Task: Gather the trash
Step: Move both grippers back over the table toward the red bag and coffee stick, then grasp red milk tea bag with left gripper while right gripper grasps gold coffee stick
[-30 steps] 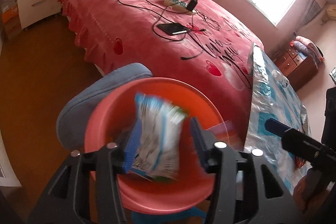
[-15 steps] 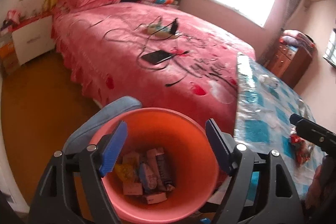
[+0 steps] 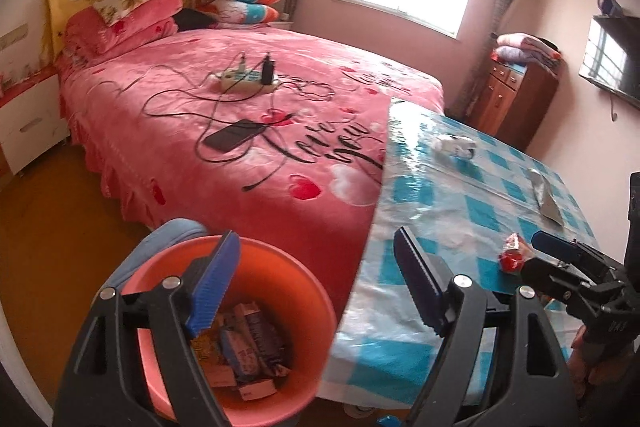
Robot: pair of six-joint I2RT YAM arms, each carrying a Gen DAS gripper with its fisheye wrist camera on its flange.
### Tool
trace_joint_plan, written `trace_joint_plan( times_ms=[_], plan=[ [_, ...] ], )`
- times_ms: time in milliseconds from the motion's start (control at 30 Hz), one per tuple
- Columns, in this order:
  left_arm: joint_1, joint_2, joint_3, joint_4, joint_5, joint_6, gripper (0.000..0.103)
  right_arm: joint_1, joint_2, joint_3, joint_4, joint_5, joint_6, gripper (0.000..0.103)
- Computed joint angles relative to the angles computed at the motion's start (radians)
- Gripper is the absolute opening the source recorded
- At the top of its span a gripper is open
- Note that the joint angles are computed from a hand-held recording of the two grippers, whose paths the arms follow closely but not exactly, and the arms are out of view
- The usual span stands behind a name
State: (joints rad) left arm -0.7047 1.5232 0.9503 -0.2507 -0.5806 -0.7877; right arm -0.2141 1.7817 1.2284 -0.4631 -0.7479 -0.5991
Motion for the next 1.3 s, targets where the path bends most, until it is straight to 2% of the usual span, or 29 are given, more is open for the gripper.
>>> trace_joint_plan(
  times_ms=[433, 667, 1000, 1300],
  plan=[
    [-0.052, 0.173, 0.234, -0.112, 0.087, -0.006, 0.08, -0.139, 0.05, 0.066, -0.028, -0.07, -0.011, 0.095],
    [-0.079, 0.258, 0.357, -0.16, 0.091, 0.016, 0.08, -0.201, 0.09, 0.112, -0.049, -0.099, -0.025, 0.095],
    [-0.124, 0.405, 0.556, -0.235, 0.138, 0.04, 0.08, -0.301, 0.191, 0.245, -0.109, -0.142, -0.005, 0.095],
    [-0.157, 0.527, 0.719, -0.285, 0.195, 0.038, 0.079, -0.389, 0.338, 0.467, -0.191, -0.172, 0.063, 0.095]
  ],
)
